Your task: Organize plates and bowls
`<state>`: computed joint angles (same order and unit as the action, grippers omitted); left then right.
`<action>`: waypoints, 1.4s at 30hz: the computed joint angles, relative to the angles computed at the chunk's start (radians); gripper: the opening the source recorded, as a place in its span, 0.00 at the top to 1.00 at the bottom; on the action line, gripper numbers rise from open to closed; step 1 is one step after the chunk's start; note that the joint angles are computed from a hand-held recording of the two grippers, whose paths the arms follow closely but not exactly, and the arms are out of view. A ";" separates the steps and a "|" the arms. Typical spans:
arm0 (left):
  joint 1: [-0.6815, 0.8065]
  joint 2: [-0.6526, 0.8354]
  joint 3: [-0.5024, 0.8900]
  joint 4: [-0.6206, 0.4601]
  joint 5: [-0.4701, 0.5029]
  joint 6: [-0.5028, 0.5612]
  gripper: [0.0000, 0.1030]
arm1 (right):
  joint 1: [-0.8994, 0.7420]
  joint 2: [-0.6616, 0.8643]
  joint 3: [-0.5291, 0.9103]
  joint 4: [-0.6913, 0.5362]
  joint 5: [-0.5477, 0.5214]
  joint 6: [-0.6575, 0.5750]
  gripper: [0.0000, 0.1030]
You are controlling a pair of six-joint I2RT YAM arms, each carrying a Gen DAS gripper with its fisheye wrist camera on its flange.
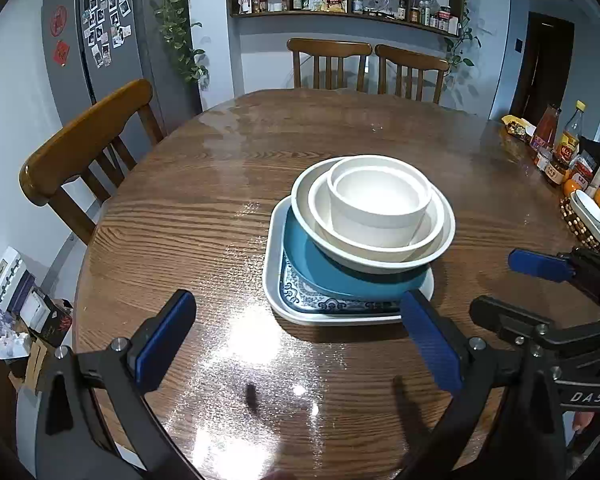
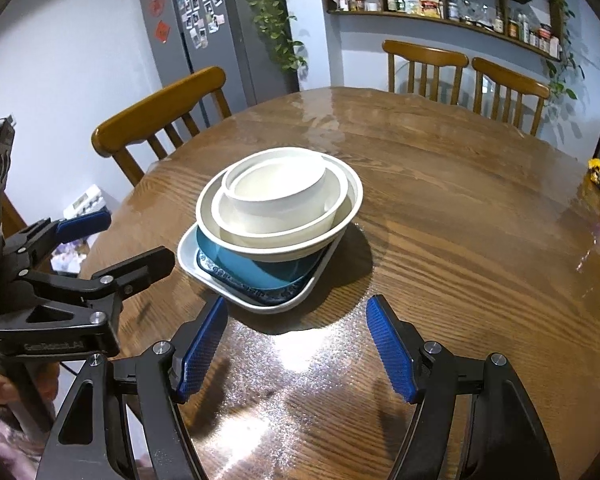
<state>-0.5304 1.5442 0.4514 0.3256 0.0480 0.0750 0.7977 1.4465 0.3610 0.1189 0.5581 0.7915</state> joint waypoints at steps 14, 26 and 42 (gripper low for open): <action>0.019 0.001 -0.007 -0.004 -0.002 0.016 0.01 | 0.014 -0.002 0.025 -0.031 0.007 -0.029 0.29; 0.018 0.018 0.001 -0.009 -0.005 0.015 0.01 | 0.014 0.019 0.037 -0.026 0.000 -0.037 0.29; 0.005 0.021 -0.004 0.006 -0.013 0.014 0.01 | 0.014 0.022 0.034 -0.014 -0.006 -0.039 0.29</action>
